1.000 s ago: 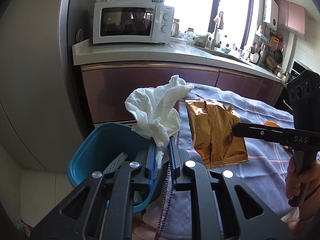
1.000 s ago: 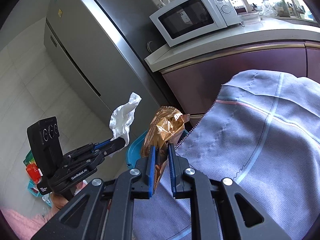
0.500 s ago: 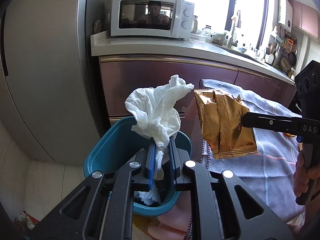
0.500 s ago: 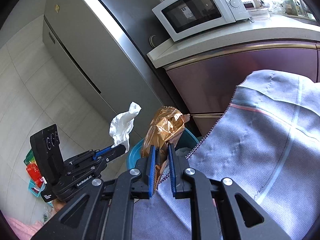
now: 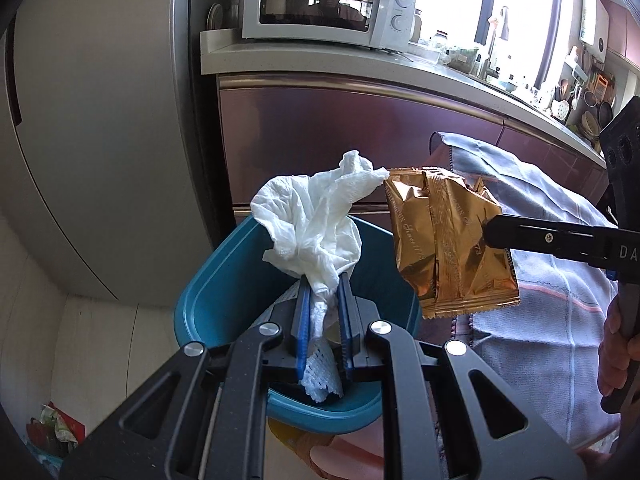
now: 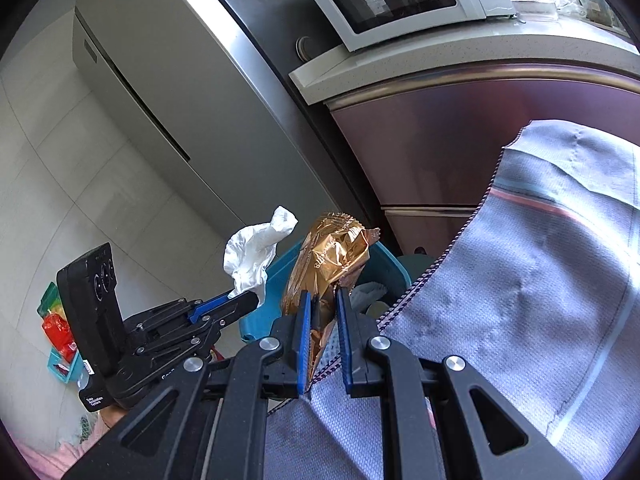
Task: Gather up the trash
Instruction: 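Carry the tissue and gold snack bag toward the teal bin, then open both grippers over the teal bin to drop the tissue and bag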
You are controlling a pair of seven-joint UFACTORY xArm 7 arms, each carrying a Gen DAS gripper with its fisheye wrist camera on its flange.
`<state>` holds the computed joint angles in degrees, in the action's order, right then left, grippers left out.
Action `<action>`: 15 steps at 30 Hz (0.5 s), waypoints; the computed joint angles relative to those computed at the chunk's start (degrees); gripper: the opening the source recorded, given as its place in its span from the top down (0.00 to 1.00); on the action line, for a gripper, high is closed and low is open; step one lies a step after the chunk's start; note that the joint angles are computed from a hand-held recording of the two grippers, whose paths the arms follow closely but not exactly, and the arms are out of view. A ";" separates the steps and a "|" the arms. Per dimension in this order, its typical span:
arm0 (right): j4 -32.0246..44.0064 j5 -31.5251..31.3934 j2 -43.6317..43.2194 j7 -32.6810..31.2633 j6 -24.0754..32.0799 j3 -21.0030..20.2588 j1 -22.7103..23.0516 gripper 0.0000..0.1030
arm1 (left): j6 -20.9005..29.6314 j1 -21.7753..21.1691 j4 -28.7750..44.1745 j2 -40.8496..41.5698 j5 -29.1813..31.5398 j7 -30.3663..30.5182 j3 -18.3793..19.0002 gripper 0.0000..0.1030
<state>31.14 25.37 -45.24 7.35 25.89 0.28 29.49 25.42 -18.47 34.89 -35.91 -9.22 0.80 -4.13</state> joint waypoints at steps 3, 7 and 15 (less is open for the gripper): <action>0.44 0.16 1.49 -0.09 -0.32 0.01 0.36 0.89 | -0.23 0.19 -0.53 0.28 0.07 0.04 0.20 0.87; 1.45 0.19 3.63 0.08 -0.24 0.37 0.41 0.89 | -0.80 0.27 -1.02 0.68 -0.05 0.00 0.38 0.87; 5.09 0.28 10.09 0.37 -0.56 1.48 -0.23 0.87 | -0.94 0.86 -0.66 3.14 0.48 -1.13 -0.40 0.86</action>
<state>36.23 25.66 -35.15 7.73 25.33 1.76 29.26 24.48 -17.61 34.23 -32.76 -8.74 -0.33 -4.53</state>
